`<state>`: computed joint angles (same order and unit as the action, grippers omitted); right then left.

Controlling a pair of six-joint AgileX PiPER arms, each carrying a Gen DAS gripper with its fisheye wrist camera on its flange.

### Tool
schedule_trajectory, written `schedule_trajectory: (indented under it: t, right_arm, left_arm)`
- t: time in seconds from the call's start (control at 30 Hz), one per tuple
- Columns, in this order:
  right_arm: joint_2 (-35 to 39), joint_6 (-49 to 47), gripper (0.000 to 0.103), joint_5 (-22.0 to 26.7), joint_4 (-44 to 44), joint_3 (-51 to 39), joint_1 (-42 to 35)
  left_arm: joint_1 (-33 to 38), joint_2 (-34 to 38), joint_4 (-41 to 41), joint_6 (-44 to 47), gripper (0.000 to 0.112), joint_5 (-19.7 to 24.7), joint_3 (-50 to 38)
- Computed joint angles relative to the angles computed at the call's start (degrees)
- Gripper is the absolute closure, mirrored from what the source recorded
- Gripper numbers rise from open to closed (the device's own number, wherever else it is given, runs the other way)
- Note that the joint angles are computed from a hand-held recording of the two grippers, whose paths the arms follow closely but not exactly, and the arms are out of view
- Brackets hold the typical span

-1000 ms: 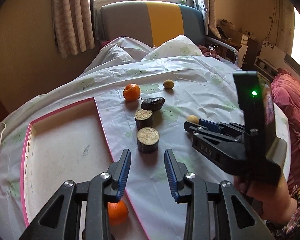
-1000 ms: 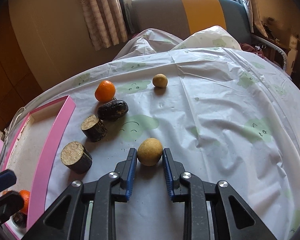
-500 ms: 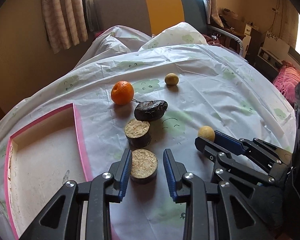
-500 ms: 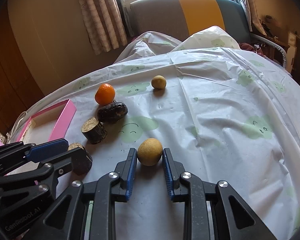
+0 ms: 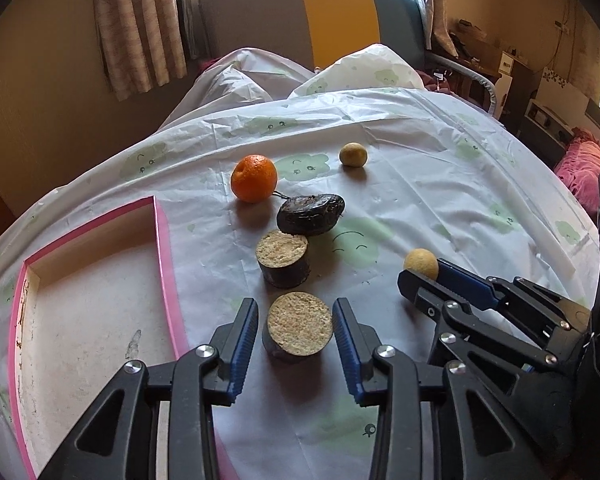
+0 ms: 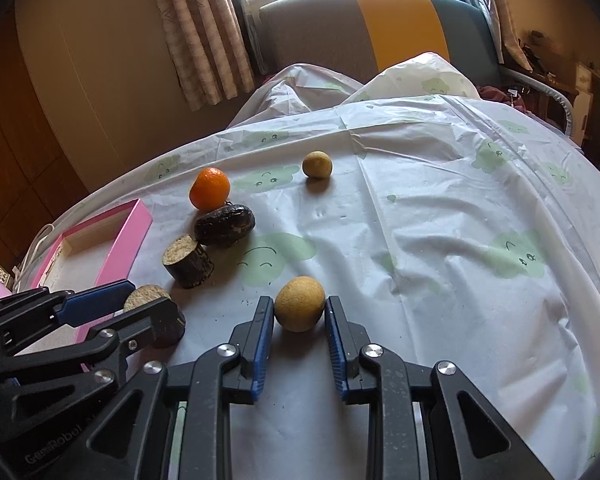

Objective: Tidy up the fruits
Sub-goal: 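Grasp the cut dark slice with the left gripper while the right holds the potato, then place the slice in the tray with the left gripper while the right places the potato there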

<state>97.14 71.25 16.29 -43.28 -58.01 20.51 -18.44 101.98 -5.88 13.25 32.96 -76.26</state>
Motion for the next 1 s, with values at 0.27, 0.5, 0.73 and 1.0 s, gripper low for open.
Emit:
schedule_trajectory:
  t: [0.27,0.5,0.73,1.0]
  right_arm:
    - [-0.1,0.53,0.077,-0.41,-0.38,0.23,-0.16]
    - [0.03,1.1,0.077,-0.38,-1.06,0.22,-0.19]
    - [0.25,3.63,0.077,0.21,-3.59,0.16,0.42]
    - [0.5,4.57,0.077,1.89,-5.05,-0.36,1.25]
  left_arm:
    - [1.44,1.12,-2.68,2.2,0.061,2.76,-0.84]
    - [2.18,1.86,-5.07,2.53,0.076,3.57,-1.55]
    - [5.07,-3.48,-12.72,8.9,0.076,1.77,3.54]
    - [13.0,-12.75,-24.44,20.72,0.076,2.76,10.47]
